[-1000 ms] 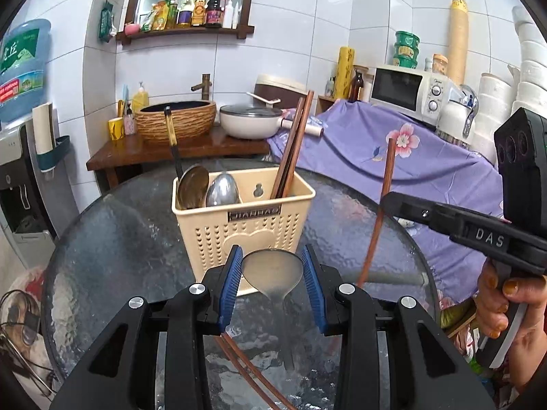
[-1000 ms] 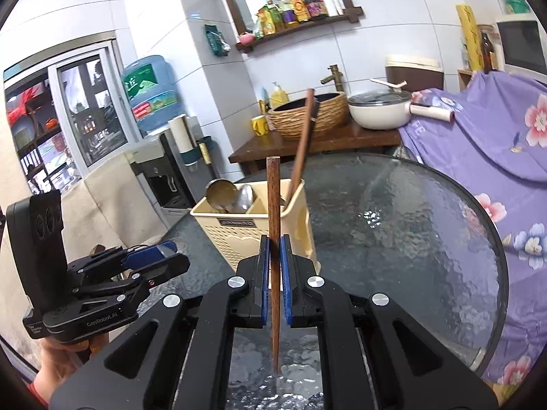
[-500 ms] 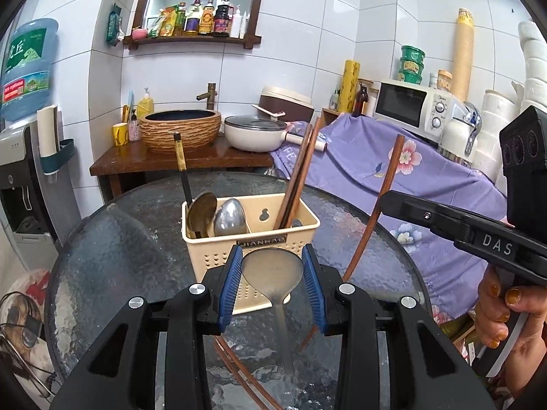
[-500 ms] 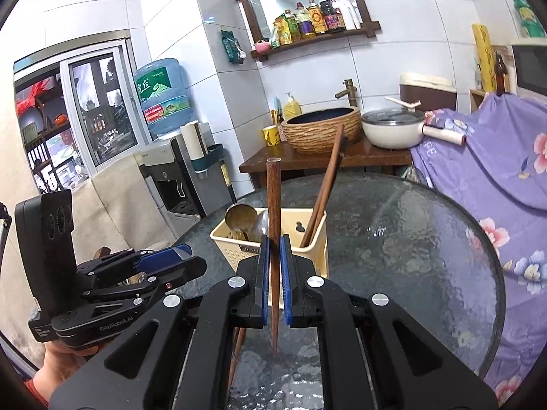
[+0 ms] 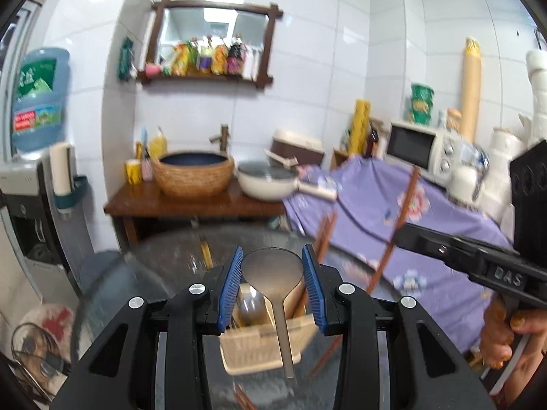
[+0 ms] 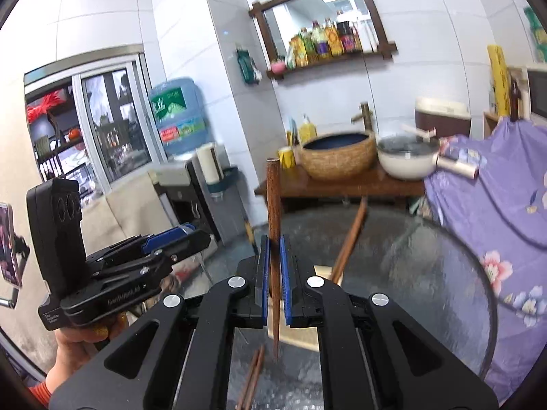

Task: Organize utensils
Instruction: 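Lift both utensils, carry them over the holder and lower them in, then open both tools to release spoon and chopstick, then withdraw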

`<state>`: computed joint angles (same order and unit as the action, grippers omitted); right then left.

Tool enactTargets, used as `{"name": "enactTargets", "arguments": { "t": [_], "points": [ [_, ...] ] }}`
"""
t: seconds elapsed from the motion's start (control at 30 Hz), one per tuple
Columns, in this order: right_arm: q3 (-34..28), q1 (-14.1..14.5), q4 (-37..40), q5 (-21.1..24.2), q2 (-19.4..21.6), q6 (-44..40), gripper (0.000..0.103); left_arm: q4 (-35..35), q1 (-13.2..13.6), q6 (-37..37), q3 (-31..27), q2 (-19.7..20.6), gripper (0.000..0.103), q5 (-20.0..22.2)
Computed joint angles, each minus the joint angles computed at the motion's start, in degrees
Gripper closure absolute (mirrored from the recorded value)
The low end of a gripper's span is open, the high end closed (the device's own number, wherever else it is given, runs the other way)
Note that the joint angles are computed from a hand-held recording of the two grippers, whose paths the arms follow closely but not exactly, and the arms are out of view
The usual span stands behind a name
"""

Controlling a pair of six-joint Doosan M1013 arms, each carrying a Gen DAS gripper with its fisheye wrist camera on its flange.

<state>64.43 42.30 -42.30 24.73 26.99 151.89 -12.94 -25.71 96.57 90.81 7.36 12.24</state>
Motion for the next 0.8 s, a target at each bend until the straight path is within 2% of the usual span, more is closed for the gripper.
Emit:
{"name": "enactTargets", "arguments": {
  "t": [0.07,0.17,0.3,0.47,0.8],
  "points": [
    [-1.88,0.12,-3.41,0.63,0.24,1.9,0.096,5.73,-0.08,-5.56,-1.53,0.31,0.068,-1.01],
    [-4.96,-0.08,-5.29,1.7,1.08,3.16,0.096,24.05,-0.62,-22.68,-3.67,1.2,0.068,-1.65],
    [-9.1,0.16,-10.33,5.61,3.16,5.73,0.096,42.23,-1.11,-40.43,-5.74,3.08,0.068,-0.74],
    [-10.53,0.25,-12.23,8.46,5.29,6.52,0.096,42.87,-1.14,-42.15,-6.17,5.34,0.068,1.81],
    [-7.98,-0.88,-7.11,8.64,7.07,5.97,0.096,37.36,-0.5,-39.64,-3.18,6.52,0.068,1.79]
  ]
}}
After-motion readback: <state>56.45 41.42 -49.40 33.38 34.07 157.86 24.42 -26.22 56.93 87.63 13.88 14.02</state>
